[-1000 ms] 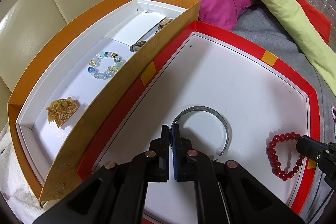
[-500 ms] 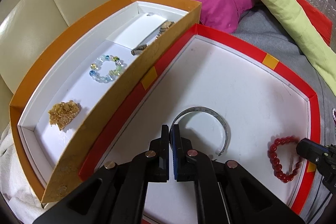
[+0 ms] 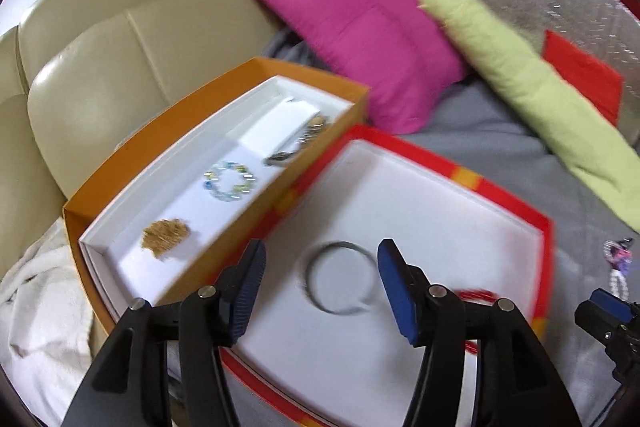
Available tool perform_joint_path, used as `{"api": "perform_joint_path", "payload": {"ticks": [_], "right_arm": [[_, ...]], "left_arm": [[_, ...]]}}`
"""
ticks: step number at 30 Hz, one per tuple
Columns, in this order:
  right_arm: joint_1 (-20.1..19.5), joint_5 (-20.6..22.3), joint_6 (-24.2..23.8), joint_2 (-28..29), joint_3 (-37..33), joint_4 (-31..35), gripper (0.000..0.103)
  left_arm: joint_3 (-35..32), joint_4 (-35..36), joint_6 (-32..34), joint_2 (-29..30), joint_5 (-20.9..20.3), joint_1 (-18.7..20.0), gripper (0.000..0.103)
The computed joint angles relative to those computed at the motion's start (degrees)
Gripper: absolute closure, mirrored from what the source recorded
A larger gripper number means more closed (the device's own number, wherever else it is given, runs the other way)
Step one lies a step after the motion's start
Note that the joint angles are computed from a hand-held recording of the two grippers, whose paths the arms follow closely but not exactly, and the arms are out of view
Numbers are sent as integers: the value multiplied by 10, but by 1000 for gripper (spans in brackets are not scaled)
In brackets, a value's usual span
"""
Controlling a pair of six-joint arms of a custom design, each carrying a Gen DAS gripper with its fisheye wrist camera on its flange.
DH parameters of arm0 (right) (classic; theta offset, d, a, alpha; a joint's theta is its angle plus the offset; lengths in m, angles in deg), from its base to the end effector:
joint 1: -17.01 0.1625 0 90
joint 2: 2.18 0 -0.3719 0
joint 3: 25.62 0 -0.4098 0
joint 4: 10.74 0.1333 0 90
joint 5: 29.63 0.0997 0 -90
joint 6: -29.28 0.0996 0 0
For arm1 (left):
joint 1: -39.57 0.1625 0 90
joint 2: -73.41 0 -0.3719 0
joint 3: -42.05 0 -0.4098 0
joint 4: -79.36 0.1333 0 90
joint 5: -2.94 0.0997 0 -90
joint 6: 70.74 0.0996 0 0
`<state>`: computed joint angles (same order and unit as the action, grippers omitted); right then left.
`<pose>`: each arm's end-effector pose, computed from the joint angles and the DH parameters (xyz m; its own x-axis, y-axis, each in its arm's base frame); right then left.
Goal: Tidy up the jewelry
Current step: 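Open both tools to release the bracelet and bangle in the box, then grasp the white beaded bracelet with the left tool while the right tool grasps the pink-clear bracelet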
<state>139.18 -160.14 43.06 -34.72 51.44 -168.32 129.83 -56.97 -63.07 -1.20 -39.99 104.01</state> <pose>0.4452 -0.5789 0.0446 -0.8733 0.0015 0.4872 -0.2902 0.8015 -0.5228 -0.0807 -0.6468 0.4254 -0.7320 0.0340 -0.6805 0.4630 0.7575 -0.4603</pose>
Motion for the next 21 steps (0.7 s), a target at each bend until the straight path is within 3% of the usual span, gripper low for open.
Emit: {"api": "perform_joint_path", "payload": {"ticks": [8,14,21], "right_arm": [[-3,-51,61,-159,231,-82,35],[-9,-108,148,-283,388,-92,35],[-25,-146,210,-379,476,-65,35]], "left_arm": [[143,36,-32,-73,-76,-82,38],[196,65,-30,-62,-145,-125,38],[227,53,-27,-36,-143,-148,38]]}}
